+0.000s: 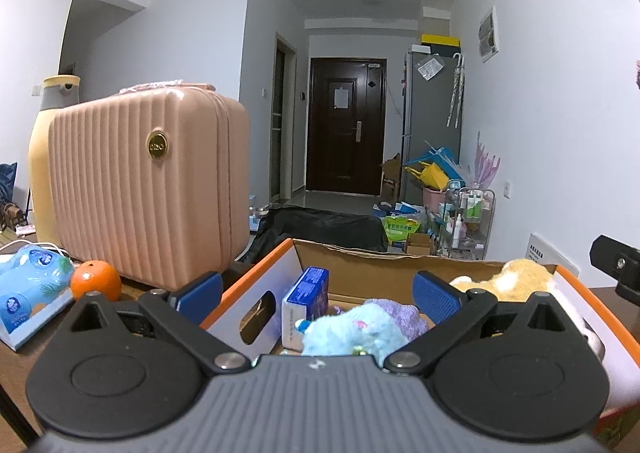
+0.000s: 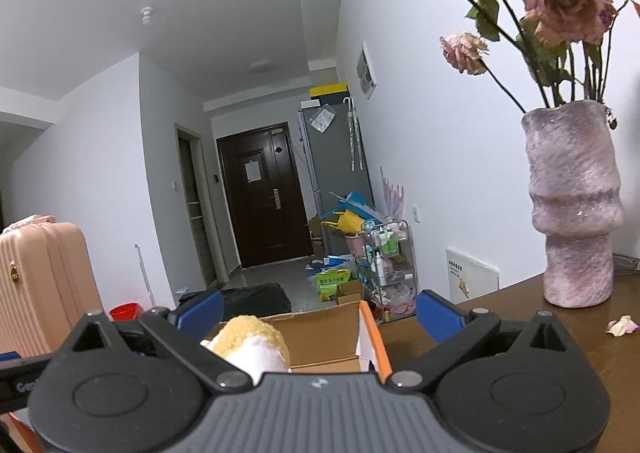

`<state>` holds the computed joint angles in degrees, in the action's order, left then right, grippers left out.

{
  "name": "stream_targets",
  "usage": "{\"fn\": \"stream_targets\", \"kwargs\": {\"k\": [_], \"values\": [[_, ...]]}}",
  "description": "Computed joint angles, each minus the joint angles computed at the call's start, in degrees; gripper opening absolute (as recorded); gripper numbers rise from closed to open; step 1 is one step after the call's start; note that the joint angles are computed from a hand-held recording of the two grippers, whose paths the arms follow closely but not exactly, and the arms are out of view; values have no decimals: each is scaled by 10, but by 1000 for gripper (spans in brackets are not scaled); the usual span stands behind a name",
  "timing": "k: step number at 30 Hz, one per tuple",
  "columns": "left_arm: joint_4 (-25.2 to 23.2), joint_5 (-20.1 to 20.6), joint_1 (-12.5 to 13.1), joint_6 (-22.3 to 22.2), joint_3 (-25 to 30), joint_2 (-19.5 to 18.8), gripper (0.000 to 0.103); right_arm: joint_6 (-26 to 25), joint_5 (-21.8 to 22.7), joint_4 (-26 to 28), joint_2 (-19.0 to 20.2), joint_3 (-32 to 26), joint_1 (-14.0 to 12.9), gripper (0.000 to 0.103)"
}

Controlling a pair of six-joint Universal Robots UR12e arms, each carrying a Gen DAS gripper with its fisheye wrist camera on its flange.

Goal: Organize soft objects
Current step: 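Withdraw both grippers up and away from the box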

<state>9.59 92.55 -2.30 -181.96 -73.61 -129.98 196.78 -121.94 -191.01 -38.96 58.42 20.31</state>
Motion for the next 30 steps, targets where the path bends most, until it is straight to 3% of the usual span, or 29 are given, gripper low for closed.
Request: {"fn": "stream_targets", "kwargs": {"k": [30], "values": [[25,-49,18,17,-146,90,103,-43,-32,-38,-62,112,28,103]]}}
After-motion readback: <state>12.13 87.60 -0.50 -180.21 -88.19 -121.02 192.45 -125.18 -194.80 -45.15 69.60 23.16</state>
